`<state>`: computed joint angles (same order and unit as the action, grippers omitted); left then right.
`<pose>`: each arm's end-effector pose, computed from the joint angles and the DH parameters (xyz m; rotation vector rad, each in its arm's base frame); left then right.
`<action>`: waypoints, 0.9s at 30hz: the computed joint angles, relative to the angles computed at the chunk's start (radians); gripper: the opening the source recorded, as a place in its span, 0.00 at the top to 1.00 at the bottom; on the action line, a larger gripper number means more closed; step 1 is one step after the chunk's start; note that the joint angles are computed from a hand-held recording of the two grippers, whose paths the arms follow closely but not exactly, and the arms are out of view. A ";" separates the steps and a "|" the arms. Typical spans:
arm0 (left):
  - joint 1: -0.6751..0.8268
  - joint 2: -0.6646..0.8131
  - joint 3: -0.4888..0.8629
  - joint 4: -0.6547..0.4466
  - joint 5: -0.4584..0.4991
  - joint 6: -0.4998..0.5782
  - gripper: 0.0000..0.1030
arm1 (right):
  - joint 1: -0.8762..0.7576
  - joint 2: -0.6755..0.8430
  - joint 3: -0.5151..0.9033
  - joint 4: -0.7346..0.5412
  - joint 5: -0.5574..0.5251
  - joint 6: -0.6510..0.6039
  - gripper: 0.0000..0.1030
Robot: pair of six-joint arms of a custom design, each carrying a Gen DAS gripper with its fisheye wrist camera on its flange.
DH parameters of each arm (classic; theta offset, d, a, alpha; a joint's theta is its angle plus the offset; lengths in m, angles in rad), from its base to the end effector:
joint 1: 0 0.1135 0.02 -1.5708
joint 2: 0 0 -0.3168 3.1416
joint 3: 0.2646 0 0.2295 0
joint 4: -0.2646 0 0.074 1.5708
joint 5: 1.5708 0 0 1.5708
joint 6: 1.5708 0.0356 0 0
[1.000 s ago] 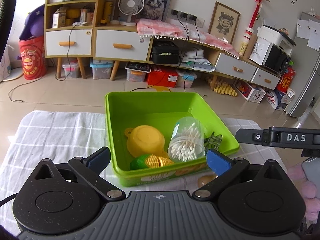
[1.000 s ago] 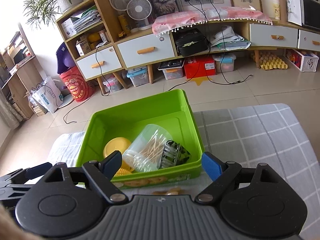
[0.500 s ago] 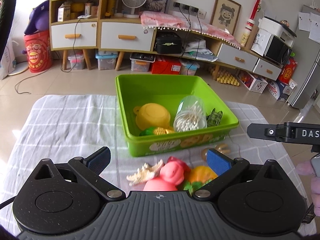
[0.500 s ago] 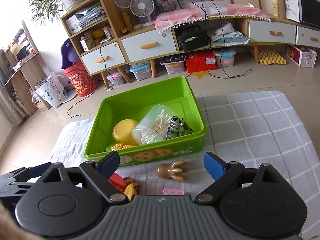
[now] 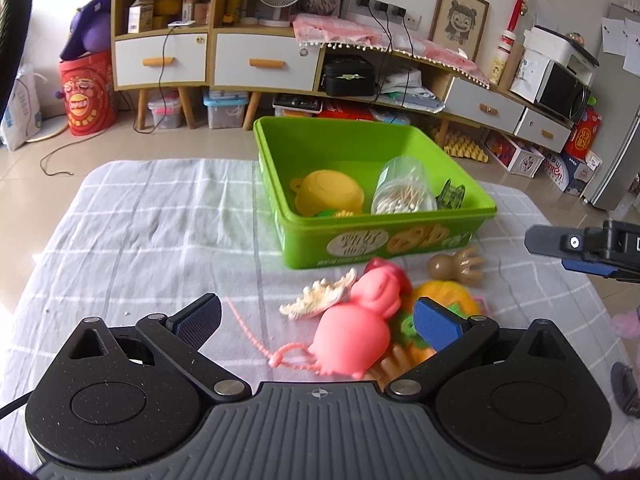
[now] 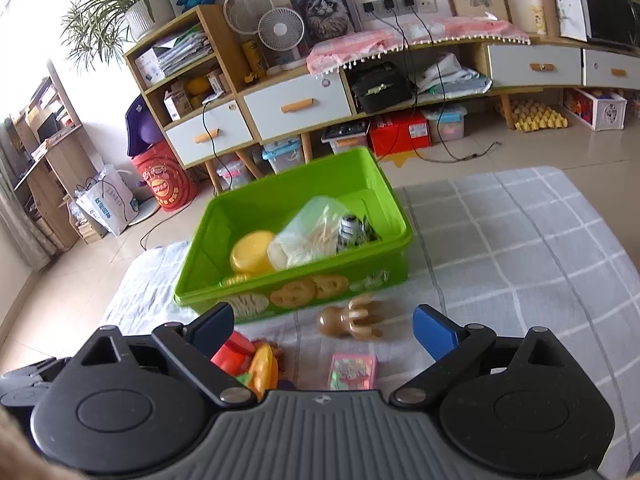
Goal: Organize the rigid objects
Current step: 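Move both tools back toward the pig and pumpkin toys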
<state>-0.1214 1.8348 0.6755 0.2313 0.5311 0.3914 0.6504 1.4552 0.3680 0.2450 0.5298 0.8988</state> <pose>0.3046 -0.0553 0.1565 0.8148 2.2552 -0.5366 0.1775 0.1124 0.1818 0.5128 2.2171 0.1648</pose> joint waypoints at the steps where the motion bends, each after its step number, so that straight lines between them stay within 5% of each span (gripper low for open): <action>1: 0.004 0.007 -0.006 0.009 0.001 0.015 0.02 | -0.004 0.009 -0.006 0.006 -0.017 -0.002 0.19; 10: 0.042 0.075 -0.055 0.139 0.031 0.068 0.02 | -0.025 0.048 -0.066 0.067 -0.049 0.021 0.19; 24: 0.058 0.130 0.012 -0.047 0.120 0.159 0.09 | -0.030 0.146 -0.078 0.163 -0.166 0.051 0.20; 27: 0.066 0.136 0.024 -0.077 0.157 0.151 0.12 | -0.049 0.157 -0.116 0.265 -0.219 0.074 0.34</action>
<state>-0.0553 1.9707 0.6996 0.1546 0.6879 0.5421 0.6014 1.6120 0.2520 0.5104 0.3107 0.9729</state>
